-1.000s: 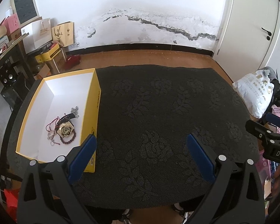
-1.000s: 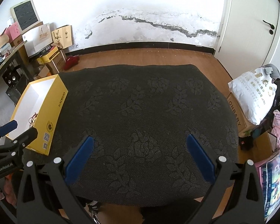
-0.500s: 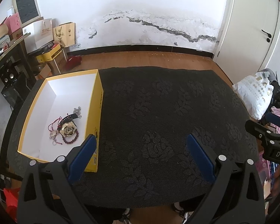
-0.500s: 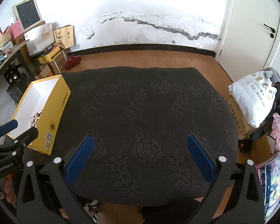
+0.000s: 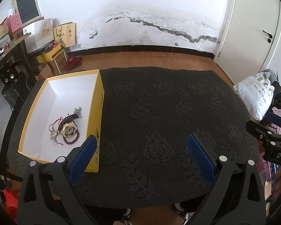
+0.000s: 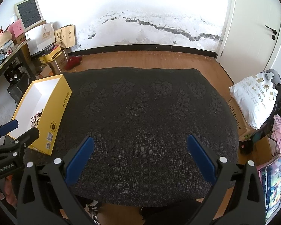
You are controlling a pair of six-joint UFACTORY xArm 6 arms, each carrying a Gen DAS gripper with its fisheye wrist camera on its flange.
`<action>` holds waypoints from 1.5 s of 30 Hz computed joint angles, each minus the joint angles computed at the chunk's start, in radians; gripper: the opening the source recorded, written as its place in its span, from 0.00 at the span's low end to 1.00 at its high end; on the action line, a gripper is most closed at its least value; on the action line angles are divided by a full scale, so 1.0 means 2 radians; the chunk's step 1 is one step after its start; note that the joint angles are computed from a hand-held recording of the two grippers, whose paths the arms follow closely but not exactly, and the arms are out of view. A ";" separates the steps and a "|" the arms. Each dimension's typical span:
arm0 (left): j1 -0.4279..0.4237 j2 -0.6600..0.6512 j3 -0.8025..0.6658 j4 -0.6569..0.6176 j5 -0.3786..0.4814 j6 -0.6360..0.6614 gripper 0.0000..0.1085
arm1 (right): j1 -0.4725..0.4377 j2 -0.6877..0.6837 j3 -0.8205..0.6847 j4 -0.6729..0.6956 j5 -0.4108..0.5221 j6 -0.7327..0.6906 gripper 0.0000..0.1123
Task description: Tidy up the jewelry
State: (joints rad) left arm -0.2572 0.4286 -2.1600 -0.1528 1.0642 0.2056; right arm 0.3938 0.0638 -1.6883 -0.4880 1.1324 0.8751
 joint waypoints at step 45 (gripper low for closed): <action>0.000 -0.011 0.024 -0.004 -0.011 0.008 0.87 | 0.000 0.000 0.000 -0.002 0.000 0.001 0.86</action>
State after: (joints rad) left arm -0.2562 0.4061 -2.1121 -0.1616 1.0423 0.2223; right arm 0.3946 0.0630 -1.6884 -0.4917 1.1332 0.8769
